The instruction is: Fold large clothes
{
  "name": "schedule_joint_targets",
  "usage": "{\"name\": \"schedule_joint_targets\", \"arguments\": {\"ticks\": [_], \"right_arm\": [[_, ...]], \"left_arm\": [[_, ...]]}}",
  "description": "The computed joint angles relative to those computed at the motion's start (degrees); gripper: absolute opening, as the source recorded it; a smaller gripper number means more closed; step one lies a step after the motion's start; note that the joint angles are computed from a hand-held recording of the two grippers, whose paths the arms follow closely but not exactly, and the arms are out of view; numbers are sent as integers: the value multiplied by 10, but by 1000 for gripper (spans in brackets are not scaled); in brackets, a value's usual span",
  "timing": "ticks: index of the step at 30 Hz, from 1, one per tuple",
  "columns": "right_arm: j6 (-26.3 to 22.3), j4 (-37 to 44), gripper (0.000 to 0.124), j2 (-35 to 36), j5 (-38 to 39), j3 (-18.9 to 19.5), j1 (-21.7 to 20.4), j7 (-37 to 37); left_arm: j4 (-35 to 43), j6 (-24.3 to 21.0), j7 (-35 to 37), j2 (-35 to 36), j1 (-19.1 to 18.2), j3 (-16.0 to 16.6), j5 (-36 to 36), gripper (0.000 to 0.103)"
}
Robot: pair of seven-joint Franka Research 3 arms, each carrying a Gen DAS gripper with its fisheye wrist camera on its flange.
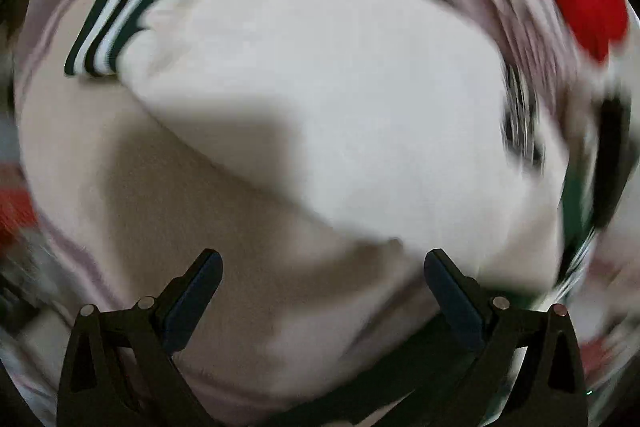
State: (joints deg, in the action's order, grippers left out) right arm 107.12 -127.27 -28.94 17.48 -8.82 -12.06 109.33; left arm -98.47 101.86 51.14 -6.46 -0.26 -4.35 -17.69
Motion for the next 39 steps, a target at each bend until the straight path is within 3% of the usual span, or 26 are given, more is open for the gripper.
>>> {"name": "schedule_joint_targets", "arguments": {"ticks": [1,3,5,6,8,10,15,18,21,23,25,26,28,31,32,34,39], "right_arm": [[10,-10,65,-2,2,6,1,9],[35,-8,65,12,8,13,12,18],[45,17,65,46,3,27,22,25],[50,20,65,52,-6,35,29,28],[48,59,65,88,-22,47,42,40],[56,70,65,99,-36,56,56,50],[78,73,65,97,-50,62,76,86],[82,74,65,100,-57,64,81,109],[73,71,65,89,-64,59,79,124],[57,81,65,91,-85,63,75,140],[40,104,78,108,-107,69,76,153],[30,113,80,114,-116,69,78,153],[16,125,80,117,-129,68,81,145],[11,152,81,140,-151,74,88,147],[6,157,81,145,-159,75,90,149],[-15,180,81,161,-184,79,94,155],[-74,243,81,202,-249,88,112,164]], "left_arm": [[-29,47,-11,-7,11,12,-28,102],[-54,99,-45,-8,24,18,-27,90],[-56,135,-96,8,39,21,14,49],[-57,153,-112,14,44,23,19,45],[-58,204,-132,20,51,22,39,17],[-35,241,-114,40,55,23,53,9],[74,276,-32,138,76,17,17,6],[138,253,21,209,102,1,-19,6],[149,245,41,226,114,-16,-36,9],[123,255,66,207,121,-25,-60,22],[93,294,126,200,135,-39,-139,57],[80,312,133,191,129,-41,-149,63],[106,301,119,206,116,-33,-118,63],[132,312,84,223,99,-26,-66,58],[130,315,74,219,95,-23,-47,34],[138,316,58,221,90,-21,-13,6],[152,326,67,218,93,-26,6,5]]}}
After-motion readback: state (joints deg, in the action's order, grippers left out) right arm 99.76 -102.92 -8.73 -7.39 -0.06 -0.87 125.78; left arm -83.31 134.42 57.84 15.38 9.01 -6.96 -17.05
